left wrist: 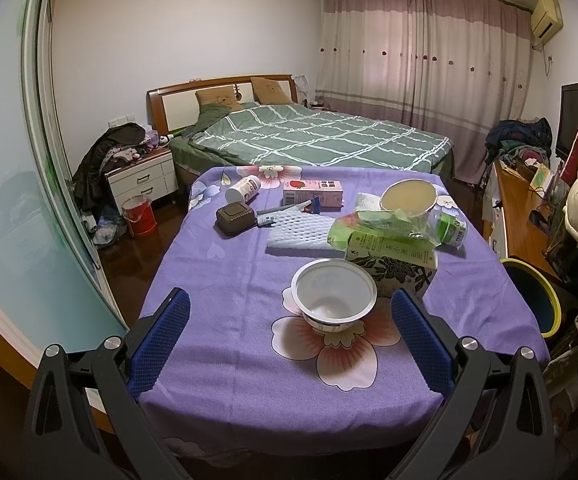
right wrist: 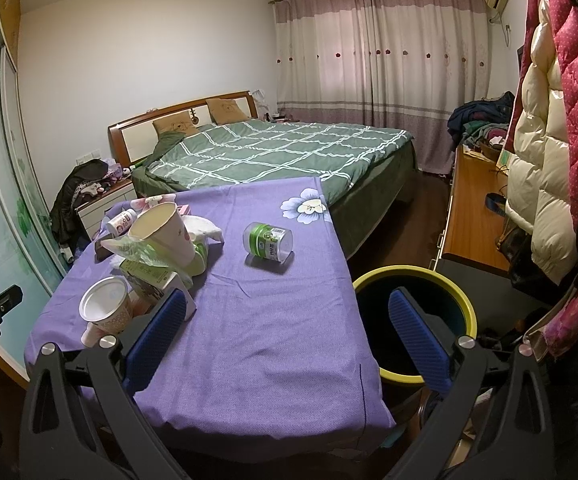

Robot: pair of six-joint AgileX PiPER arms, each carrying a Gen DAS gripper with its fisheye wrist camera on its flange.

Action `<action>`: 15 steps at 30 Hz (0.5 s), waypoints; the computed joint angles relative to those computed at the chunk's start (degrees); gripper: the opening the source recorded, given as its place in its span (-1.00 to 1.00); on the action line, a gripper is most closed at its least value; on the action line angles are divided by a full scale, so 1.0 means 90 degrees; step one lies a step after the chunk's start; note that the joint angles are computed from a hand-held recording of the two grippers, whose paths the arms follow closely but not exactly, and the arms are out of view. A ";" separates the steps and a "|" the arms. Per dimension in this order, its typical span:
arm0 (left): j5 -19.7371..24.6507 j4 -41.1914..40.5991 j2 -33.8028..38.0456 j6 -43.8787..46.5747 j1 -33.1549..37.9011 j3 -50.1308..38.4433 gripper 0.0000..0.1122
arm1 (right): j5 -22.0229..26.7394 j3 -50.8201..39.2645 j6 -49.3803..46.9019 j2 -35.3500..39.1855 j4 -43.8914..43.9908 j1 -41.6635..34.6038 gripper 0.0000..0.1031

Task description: Collect trash

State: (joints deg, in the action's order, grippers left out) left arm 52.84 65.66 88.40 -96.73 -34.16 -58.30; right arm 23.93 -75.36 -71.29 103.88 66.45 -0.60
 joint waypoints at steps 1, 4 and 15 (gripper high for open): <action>-0.0007 -0.0012 -0.0004 0.0014 0.0007 -0.0005 0.77 | -0.0002 0.0001 0.0012 -0.0002 -0.0011 0.0003 0.88; 0.0001 -0.0008 0.0001 0.0011 0.0003 -0.0009 0.77 | 0.0001 0.0011 -0.0016 -0.0006 0.0014 -0.0003 0.88; -0.0056 -0.0018 0.0051 0.0001 0.0024 0.0008 0.77 | 0.0000 -0.0002 -0.0038 0.0015 0.0035 -0.0005 0.88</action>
